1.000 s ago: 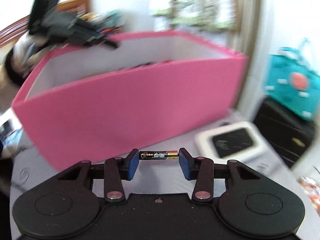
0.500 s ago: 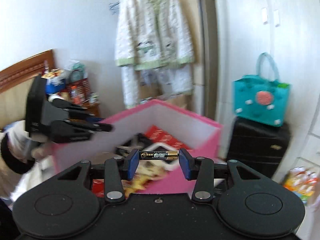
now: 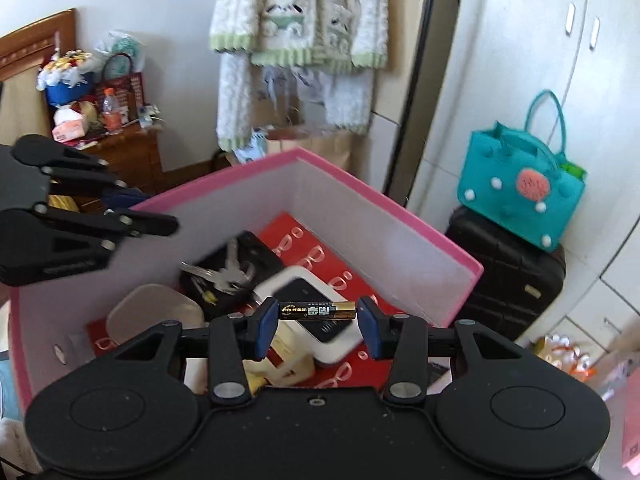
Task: Organize rigid objects
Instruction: 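Carry the AA battery into the pink box and release it, then grasp the white pocket Wi-Fi router with the right tool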
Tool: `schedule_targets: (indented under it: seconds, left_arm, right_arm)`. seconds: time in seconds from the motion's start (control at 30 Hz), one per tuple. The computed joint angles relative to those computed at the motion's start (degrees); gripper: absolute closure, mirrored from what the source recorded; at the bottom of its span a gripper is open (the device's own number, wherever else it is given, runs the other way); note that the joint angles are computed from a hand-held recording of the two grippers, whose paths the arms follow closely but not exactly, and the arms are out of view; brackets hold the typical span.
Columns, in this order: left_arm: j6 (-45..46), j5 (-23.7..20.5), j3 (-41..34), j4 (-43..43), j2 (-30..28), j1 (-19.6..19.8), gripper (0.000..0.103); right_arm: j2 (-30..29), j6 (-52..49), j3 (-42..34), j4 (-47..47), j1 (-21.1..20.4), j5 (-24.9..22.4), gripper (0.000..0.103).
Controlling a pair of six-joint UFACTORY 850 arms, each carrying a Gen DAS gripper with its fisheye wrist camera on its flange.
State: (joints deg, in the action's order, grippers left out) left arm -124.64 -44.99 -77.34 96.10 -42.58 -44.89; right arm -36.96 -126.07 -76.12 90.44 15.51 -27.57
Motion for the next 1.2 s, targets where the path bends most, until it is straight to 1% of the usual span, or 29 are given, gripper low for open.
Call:
schedule_targets:
  seconds: [0.03,0.07,0.13,0.2,0.27,0.37,0.53,0.63,0.7,0.87,0.9,0.93,0.97,1.0,1.03,1.1,1.13,1.2]
  left_arm:
    - [-0.42,0.09,0.11,0.25,0.06,0.02,0.091]
    - [-0.83,0.11,0.21,0.46,0.09,0.03,0.091]
    - [-1.38,-0.07,0.36,0.72,0.12,0.01,0.091]
    - [-1.49,-0.54,0.34,0.76,0.05,-0.07,0.092]
    - [-1.47,-1.29,0.17,0.59,-0.13,-0.23,0.093]
    - [-2.19,-2.2,0.14,0.84,-0.32,-0.41,0.093]
    - [-3.49,-2.38,0.55,1.63,-0.15,-0.39,0.094]
    - [-3.52,-2.42,0.6,1.59,-0.1,-0.38,0.094]
    - [-3.55,-2.5,0.63,1.53,-0.1,-0.38,0.094]
    - [-3.64,-2.84,0.77,1.91,-0.11,-0.44,0.094]
    - [-3.66,-2.89,0.76,1.94,-0.13,-0.48,0.094]
    - [-3.8,-2.9,0.8,2.02,-0.12,-0.5,0.094]
    - [-3.8,-2.9,0.8,2.02,-0.12,-0.5,0.094]
    - [-3.68,-2.88,0.78,1.92,-0.12,-0.49,0.094]
    - [-3.57,-2.85,0.79,1.91,-0.11,-0.47,0.094]
    - [-3.79,-2.9,0.85,2.07,-0.1,-0.49,0.094]
    - [-4.05,-2.88,1.0,2.31,-0.03,-0.48,0.094]
    - [-4.75,-2.85,1.16,2.82,-0.03,-0.47,0.094]
  right_arm:
    - [-0.08,0.59,-0.07,0.52,-0.31,-0.16,0.053]
    - [0.08,0.55,0.13,1.09,-0.94,-1.44,0.053]
    - [1.1,-2.43,1.5,4.57,-2.68,-5.4,0.053]
    - [2.58,-6.78,3.67,9.75,-4.32,-8.85,0.05]
    - [3.87,-10.62,5.67,15.08,-5.63,-10.62,0.047]
    - [4.33,-12.59,7.05,20.33,-7.8,-11.48,0.046]
    - [1.73,-9.3,6.0,21.21,-10.37,-9.31,0.046]
    - [-0.21,-8.87,5.04,20.96,-10.8,-7.34,0.045]
    - [-1.98,-6.34,3.82,19.46,-10.99,-6.74,0.044]
    - [-5.89,-6.24,1.17,19.68,-9.45,-3.01,0.038]
    - [-6.45,-6.92,0.92,21.6,-9.09,-2.53,0.037]
    - [-6.88,-8.83,0.89,25.92,-8.66,-2.25,0.033]
    - [-7.24,-11.38,0.99,30.69,-8.26,-2.22,0.03]
    - [-7.73,-13.06,0.65,33.39,-7.86,-2.0,0.03]
    - [-8.26,-13.48,0.0,33.68,-7.52,-1.53,0.03]
    - [-9.6,-9.61,-2.0,29.27,-7.13,-0.34,0.03]
    - [-9.97,-8.66,-2.3,28.6,-7.1,-0.52,0.03]
    - [-10.74,-7.95,-2.63,27.44,-7.12,-1.75,0.024]
